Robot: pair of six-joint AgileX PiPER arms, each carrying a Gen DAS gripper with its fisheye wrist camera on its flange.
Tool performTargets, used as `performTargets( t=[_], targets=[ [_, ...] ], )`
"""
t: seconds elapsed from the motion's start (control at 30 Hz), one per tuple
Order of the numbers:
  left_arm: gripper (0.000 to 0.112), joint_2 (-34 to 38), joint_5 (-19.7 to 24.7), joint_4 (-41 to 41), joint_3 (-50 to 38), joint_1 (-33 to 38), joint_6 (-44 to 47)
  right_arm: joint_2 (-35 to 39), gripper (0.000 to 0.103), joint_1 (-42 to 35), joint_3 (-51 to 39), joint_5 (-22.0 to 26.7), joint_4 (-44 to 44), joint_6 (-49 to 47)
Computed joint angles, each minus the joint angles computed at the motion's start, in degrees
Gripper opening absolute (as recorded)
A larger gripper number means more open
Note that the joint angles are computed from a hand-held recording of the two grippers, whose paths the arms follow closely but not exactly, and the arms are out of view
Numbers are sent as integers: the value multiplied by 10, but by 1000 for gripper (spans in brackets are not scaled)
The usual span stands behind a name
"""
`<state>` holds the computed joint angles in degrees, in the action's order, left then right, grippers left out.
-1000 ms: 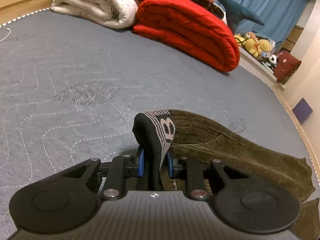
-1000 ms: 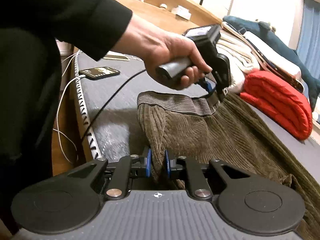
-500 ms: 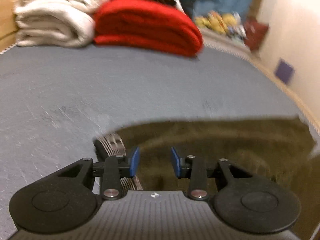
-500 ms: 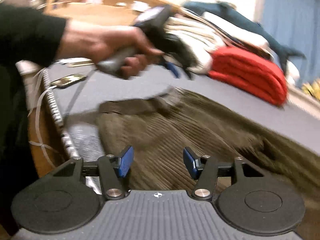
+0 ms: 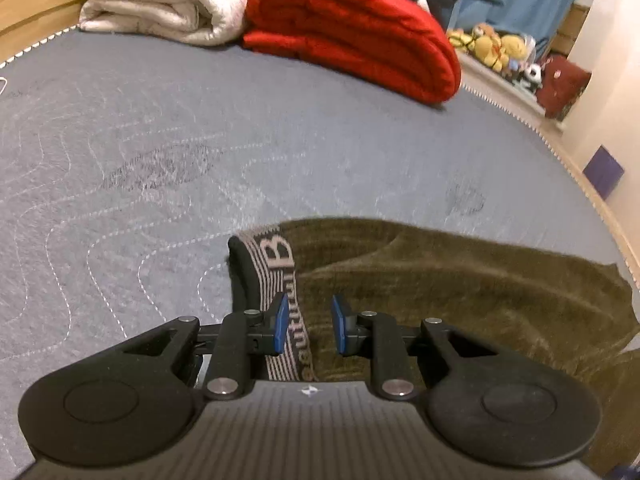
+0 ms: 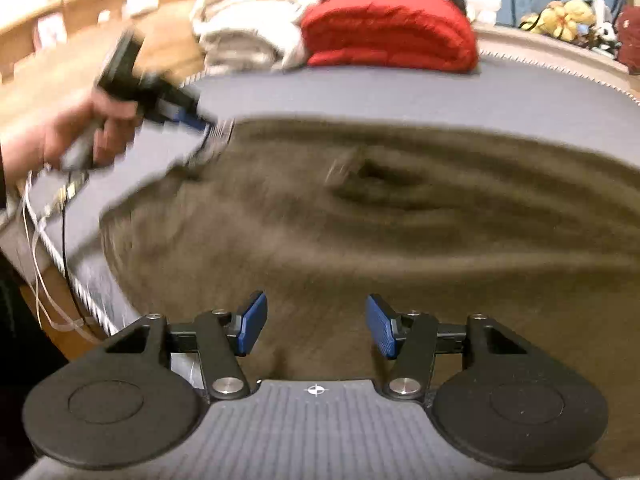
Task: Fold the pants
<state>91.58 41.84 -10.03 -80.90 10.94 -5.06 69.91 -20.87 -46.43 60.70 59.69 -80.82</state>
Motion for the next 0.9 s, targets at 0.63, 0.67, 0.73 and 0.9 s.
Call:
performTargets(
  t=[0.63,0.67,0.73,0.9],
  targets=[
    [56,124,-34,100,-143,-70,-57,233,72,-46,-325,-33,34,232],
    [57,147,-19,104,-178,-68,-51,238,72,-38,-332,-36,30,239],
    [70,197,15,112,-253,-65,-23,251,72,-29,-351,-27,31,244],
    [82,341,148,45,-479,-38,102,237,72,-20,-341,-36,28,210]
  ],
)
